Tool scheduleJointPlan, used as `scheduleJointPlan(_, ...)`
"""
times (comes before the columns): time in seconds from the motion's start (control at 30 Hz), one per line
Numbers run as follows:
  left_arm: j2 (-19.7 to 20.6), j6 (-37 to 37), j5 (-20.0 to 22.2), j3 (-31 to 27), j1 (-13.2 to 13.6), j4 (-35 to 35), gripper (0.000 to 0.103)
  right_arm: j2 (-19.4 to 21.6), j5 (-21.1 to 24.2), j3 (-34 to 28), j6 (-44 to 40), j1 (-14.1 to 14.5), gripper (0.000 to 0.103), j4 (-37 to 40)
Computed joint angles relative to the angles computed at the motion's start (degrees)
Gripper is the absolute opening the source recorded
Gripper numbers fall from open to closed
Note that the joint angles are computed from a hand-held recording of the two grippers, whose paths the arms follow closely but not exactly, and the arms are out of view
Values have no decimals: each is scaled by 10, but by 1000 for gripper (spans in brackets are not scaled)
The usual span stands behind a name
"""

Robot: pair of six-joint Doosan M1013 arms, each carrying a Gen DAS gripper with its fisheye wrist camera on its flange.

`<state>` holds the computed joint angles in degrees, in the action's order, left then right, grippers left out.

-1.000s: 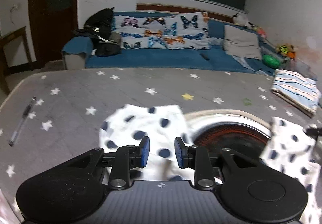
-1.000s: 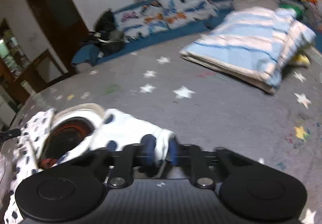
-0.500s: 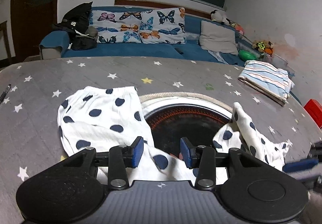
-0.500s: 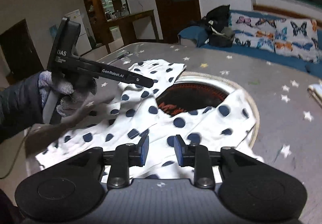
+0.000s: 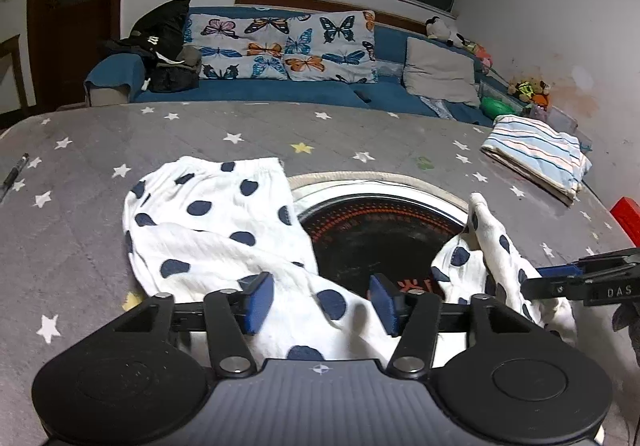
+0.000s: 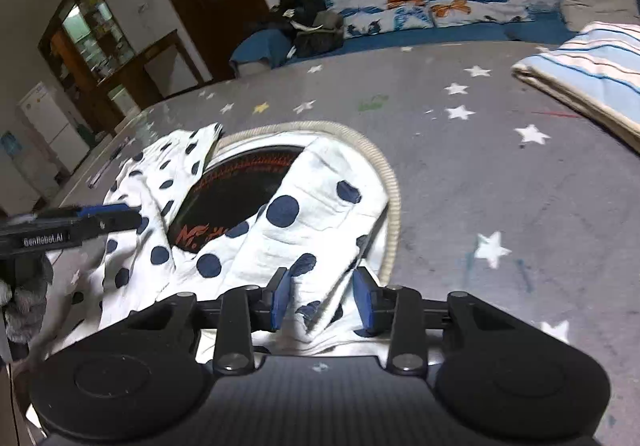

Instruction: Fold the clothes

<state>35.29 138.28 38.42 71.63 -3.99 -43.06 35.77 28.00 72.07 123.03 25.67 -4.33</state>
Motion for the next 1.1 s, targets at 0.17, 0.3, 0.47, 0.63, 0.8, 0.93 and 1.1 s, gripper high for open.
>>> scheduleJointPlan(0.17,-2,4,-6,8,2,-9,79,3,32,-16,4,9,11,-80)
scheduleJointPlan(0.3,-10,30,-7,25,4,-28,86,9,76,-37,30,18,7,-200)
scheduleJointPlan(0.47,-21,67,-6,46,6,-47,91,26,151,-66,56,24,6,-366)
scheduleJointPlan(0.63,-31,73,11,62,9,-47,92,62,257,-109,71,24,8,-512)
scheduleJointPlan(0.8,-48,110,31,86,11,-71,92,55,236,-103,130,15,31,-485)
scheduleJointPlan(0.93,-59,160,88,99,10,-109,89,36,145,-79,146,-8,34,-317)
scheduleJointPlan(1.1,-65,225,183,113,8,-140,68,47,131,-81,132,-23,41,-228)
